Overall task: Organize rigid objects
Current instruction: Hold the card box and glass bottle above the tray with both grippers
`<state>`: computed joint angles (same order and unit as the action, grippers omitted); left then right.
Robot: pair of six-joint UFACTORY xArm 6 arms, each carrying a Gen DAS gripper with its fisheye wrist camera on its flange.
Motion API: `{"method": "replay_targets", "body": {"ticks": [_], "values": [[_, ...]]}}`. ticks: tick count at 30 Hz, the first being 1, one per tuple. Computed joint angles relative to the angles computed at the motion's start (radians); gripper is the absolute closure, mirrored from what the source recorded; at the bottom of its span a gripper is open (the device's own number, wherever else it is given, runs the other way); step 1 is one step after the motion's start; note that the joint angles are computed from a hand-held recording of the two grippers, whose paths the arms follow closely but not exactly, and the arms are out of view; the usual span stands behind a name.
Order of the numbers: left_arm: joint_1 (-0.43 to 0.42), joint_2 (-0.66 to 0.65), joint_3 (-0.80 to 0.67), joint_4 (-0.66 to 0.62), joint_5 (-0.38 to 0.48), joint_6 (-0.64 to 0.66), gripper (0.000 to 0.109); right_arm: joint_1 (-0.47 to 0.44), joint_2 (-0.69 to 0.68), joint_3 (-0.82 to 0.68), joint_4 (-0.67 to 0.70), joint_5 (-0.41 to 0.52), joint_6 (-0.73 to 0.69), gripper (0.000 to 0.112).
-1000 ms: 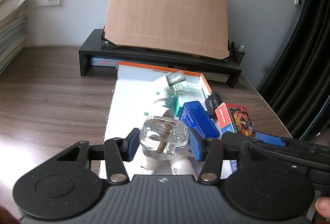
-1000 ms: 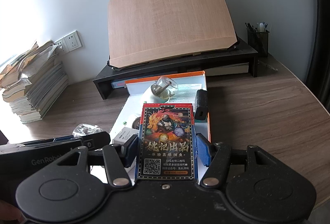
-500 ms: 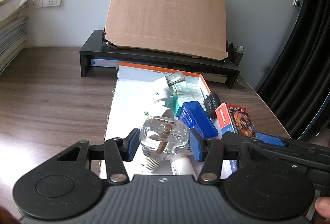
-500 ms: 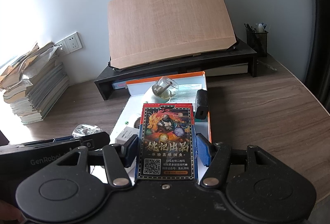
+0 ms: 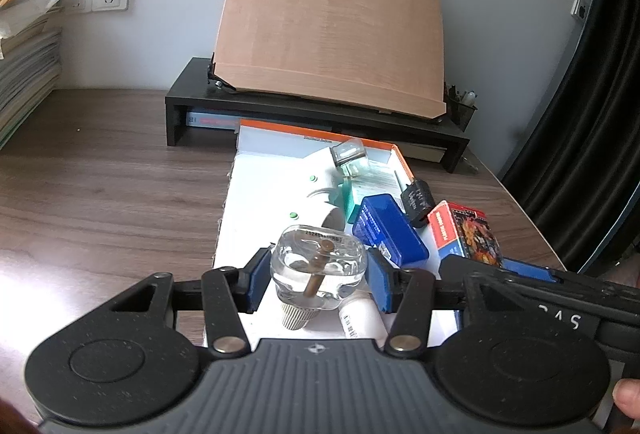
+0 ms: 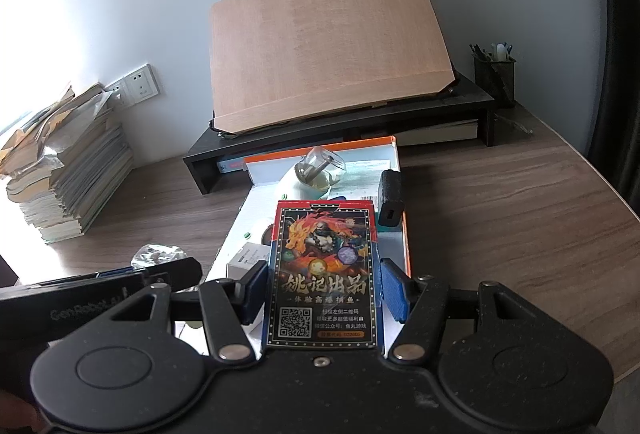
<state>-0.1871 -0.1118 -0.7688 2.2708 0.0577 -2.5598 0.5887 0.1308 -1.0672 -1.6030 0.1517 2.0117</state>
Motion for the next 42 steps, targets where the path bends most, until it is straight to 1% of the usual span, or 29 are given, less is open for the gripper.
{"method": "replay_targets", "body": {"ticks": [12, 20, 29, 42], "values": [[0.019, -0.02, 0.008, 0.038, -0.008, -0.042, 0.057, 0.004, -0.021, 0.021, -0.003, 0.016, 0.026, 0.041], [0.024, -0.024, 0.014, -0.006, -0.013, 0.01, 0.057, 0.0, -0.023, 0.025, -0.001, 0.01, 0.026, 0.041], [0.009, -0.006, 0.002, 0.001, -0.019, 0.0, 0.057, -0.001, -0.023, 0.032, 0.014, 0.004, 0.01, 0.041], [-0.003, 0.017, -0.009, -0.045, -0.015, 0.046, 0.057, -0.011, -0.016, 0.028, 0.021, -0.016, -0.007, 0.041]]}}
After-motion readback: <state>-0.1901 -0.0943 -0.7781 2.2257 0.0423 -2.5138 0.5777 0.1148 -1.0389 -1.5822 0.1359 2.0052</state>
